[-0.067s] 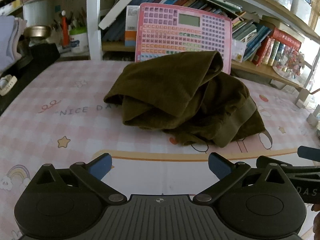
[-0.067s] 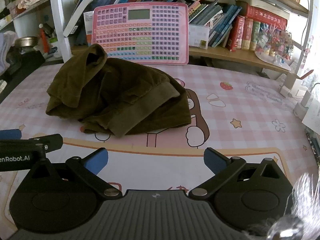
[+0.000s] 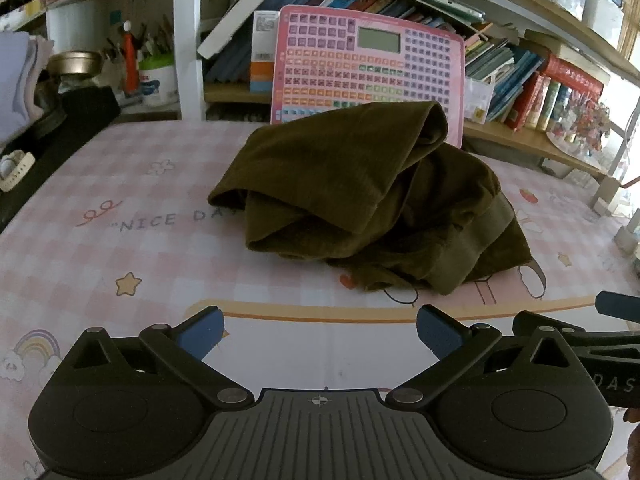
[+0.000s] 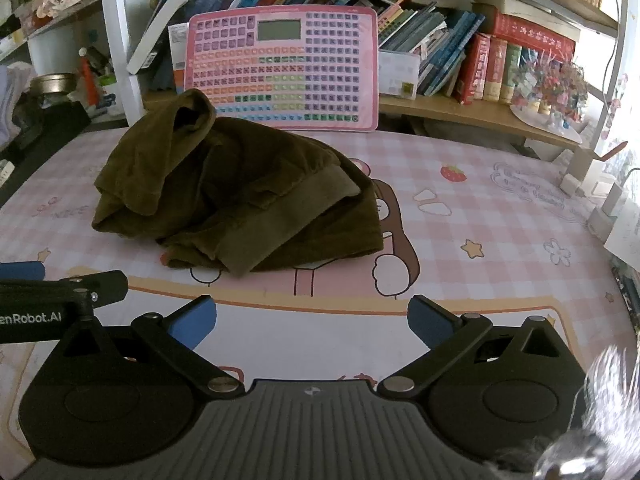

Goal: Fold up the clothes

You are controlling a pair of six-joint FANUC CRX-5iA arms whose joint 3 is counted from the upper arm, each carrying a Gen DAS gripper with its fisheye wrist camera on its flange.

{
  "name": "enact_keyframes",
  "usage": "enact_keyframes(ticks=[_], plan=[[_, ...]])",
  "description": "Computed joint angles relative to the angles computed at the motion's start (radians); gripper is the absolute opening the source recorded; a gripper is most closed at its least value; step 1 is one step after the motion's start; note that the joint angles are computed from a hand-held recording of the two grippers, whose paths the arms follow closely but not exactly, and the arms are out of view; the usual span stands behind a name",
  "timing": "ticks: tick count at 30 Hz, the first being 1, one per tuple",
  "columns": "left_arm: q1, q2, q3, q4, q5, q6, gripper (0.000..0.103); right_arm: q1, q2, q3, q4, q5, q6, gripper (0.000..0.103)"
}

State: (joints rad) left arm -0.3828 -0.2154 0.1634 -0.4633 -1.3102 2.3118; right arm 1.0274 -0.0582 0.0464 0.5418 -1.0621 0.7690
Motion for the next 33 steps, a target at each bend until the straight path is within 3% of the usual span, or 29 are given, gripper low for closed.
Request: enact_keyframes(ticks=[5,9,15,33], plan=[[-0.025,-0.005,-0.020,-0.037,0.009,0.024,0.103,-0.001,0.003,0.003,-0.002,-0.002,0.003,0.103],[0.005,-0.019,-0.038,-0.008,0.036,0.010,0.103,-0.001,0.005,0.006,-0.003,-0.003,0.006,0.103],[-0.020,0.005,0.012,-0.040,-0.007,0.008,0.103,-0.002,0.007,0.007,-0.003,-0.002,0.006,0.103],[-0.024,0.005,0.018,-0.038,-0.021,0.004,0.103,0.000,0.002,0.003,-0.001,0.000,0.001,0.103]])
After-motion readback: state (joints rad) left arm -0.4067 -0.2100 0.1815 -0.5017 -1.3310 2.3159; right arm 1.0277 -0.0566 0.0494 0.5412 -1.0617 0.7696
